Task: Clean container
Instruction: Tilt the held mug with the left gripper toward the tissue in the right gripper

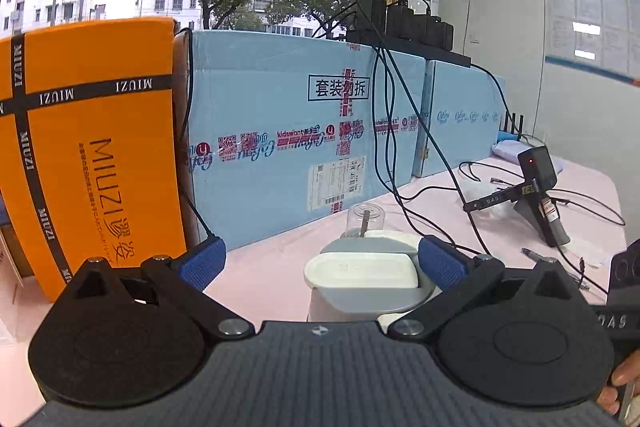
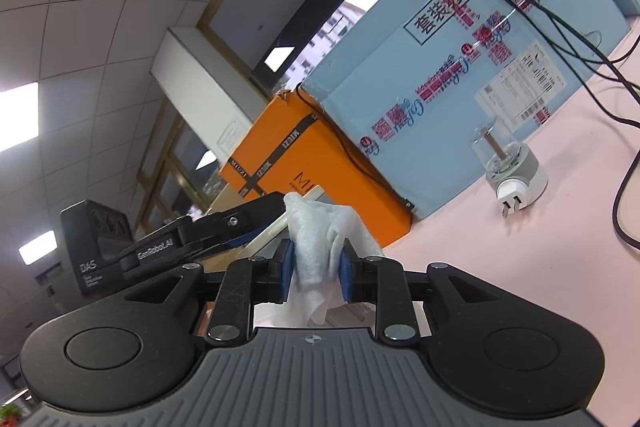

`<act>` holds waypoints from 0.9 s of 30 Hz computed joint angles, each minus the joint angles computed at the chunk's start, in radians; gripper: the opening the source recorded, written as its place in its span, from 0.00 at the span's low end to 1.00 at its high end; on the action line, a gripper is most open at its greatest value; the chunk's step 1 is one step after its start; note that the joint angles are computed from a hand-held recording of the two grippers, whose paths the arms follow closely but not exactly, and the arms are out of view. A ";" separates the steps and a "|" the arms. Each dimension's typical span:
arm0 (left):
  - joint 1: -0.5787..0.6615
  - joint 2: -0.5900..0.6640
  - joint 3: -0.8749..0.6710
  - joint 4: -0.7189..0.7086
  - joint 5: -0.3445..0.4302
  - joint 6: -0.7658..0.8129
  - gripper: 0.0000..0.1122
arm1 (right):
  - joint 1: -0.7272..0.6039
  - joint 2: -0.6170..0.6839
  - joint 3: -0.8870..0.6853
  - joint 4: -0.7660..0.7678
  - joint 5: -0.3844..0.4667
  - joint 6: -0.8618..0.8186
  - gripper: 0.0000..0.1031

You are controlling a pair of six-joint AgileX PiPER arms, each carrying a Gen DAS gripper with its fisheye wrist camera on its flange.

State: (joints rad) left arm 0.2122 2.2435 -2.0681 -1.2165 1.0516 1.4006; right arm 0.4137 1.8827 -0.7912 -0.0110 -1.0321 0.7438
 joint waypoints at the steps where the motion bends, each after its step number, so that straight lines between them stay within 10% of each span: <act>1: 0.002 0.011 -0.019 0.001 0.014 -0.009 0.92 | 0.025 0.003 -0.001 0.052 0.001 -0.030 0.08; 16: 0.006 0.016 -0.031 -0.002 0.006 -0.019 0.92 | 0.179 0.063 -0.007 0.315 -0.181 -0.066 0.08; 27: 0.009 0.040 -0.051 -0.016 0.029 -0.020 0.92 | 0.213 0.046 -0.039 0.452 -0.016 -0.174 0.08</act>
